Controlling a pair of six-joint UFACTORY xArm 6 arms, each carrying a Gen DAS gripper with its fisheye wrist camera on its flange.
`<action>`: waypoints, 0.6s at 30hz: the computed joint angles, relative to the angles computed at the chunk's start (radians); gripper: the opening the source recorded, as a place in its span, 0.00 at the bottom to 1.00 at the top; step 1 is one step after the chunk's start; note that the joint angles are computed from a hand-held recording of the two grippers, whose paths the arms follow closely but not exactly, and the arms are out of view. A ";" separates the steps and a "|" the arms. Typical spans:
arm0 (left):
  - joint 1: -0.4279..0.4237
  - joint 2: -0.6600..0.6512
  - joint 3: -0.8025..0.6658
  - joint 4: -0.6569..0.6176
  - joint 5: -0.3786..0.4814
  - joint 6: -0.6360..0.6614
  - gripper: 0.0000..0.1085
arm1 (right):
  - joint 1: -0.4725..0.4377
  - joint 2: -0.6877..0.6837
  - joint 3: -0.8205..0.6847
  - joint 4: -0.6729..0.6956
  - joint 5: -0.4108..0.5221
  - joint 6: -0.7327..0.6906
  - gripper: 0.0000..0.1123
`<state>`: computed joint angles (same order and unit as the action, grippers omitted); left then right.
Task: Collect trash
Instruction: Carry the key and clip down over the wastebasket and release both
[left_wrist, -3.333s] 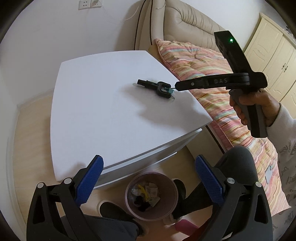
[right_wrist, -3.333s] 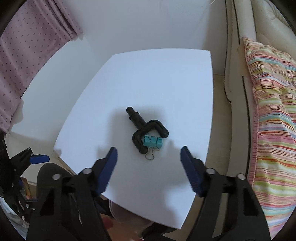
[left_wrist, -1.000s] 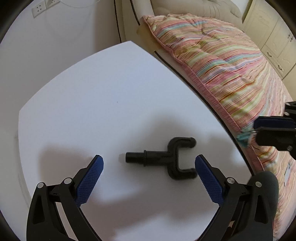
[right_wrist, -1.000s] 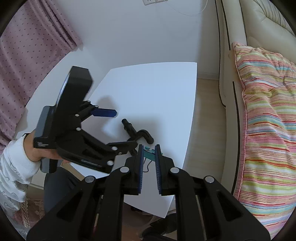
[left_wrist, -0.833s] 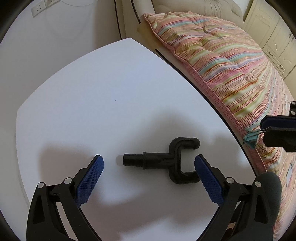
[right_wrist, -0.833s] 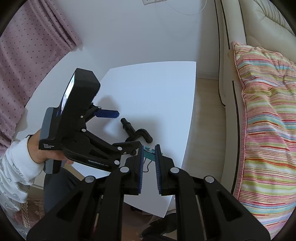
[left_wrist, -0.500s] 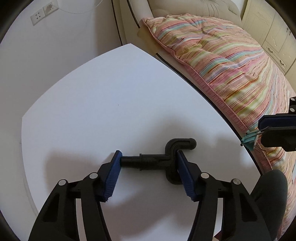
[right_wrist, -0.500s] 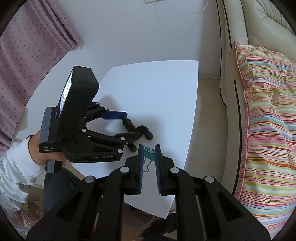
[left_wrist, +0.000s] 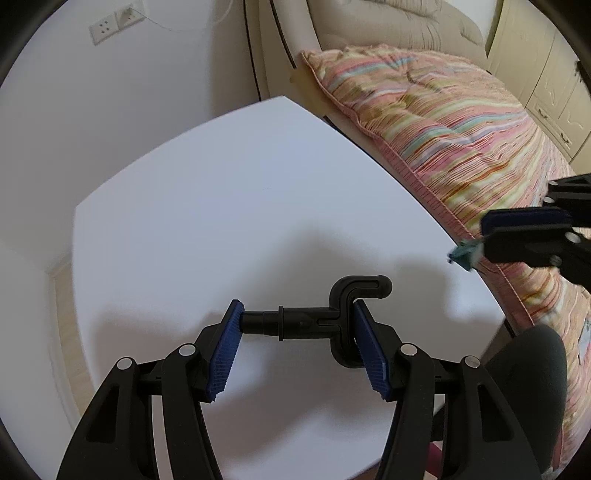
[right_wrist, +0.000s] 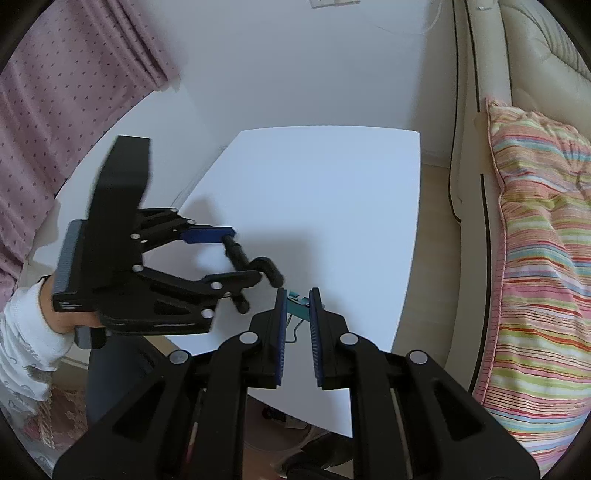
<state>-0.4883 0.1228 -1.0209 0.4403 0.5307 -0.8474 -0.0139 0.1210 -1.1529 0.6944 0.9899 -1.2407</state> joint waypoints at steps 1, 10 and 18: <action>-0.004 -0.020 0.017 0.013 -0.001 -0.015 0.54 | 0.002 -0.015 0.015 0.002 -0.003 -0.007 0.10; -0.090 -0.249 0.188 0.160 0.040 -0.210 0.54 | 0.009 -0.182 0.176 0.024 -0.020 -0.099 0.10; -0.186 -0.373 0.282 0.251 0.083 -0.376 0.54 | -0.018 -0.327 0.311 0.044 0.011 -0.176 0.10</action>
